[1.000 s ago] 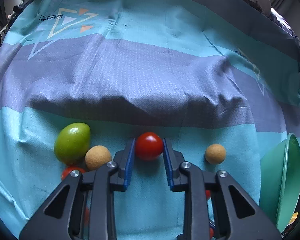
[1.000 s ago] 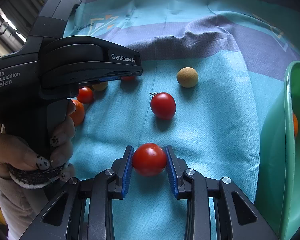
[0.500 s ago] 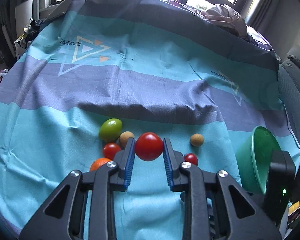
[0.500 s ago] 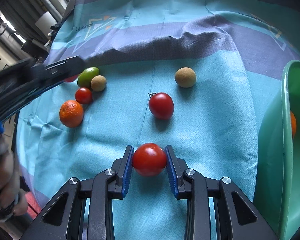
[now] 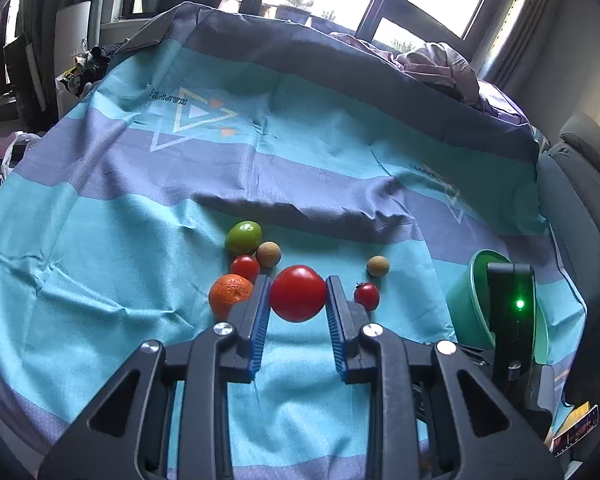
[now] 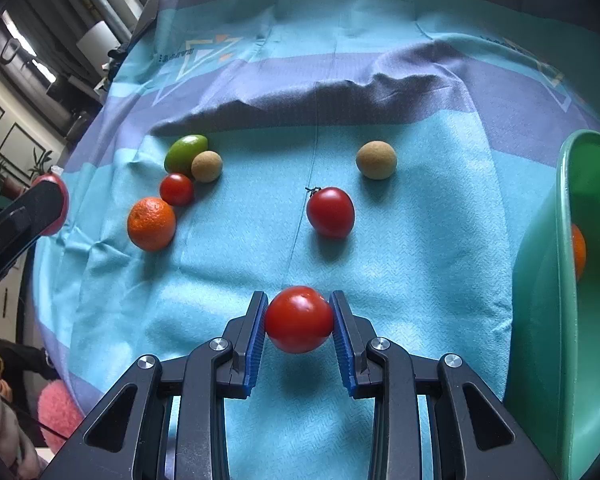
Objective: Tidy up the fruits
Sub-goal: 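Grasp a red tomato with the left gripper while the right holds its tomato, then carry both tomatoes over the green bowl with both grippers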
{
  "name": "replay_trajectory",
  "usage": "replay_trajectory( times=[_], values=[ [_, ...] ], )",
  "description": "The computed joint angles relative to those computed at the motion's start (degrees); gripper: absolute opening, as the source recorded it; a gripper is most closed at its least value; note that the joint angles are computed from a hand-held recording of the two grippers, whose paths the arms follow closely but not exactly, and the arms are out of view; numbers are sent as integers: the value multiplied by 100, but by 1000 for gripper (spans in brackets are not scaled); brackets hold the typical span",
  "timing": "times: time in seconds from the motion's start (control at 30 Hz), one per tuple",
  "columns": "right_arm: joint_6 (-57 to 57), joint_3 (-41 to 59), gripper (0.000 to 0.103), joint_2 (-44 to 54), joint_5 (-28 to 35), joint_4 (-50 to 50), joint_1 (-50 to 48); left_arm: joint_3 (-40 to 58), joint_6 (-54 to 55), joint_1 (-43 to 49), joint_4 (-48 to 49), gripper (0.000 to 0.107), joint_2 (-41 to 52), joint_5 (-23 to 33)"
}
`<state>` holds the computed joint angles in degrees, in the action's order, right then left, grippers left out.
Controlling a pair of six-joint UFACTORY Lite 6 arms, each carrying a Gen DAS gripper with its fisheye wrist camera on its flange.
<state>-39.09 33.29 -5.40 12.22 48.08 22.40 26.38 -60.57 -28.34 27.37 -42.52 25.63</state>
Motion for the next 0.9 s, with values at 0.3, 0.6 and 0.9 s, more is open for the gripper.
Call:
replay_trajectory(
  times=[0.3, 0.6, 0.9],
  values=[
    [-475, -478, 34, -1272, 455, 352, -366, -17, -1423, -763, 1058, 27, -19, 333],
    [-1339, -753, 34, -2524, 1499, 917, -1586, 292, -2606, -1805, 1898, 27, 453, 493],
    [-2137, -847, 34, -3265, 2742, 1440, -3232, 752, -3348, -2454, 2492, 27, 1085, 559]
  ],
)
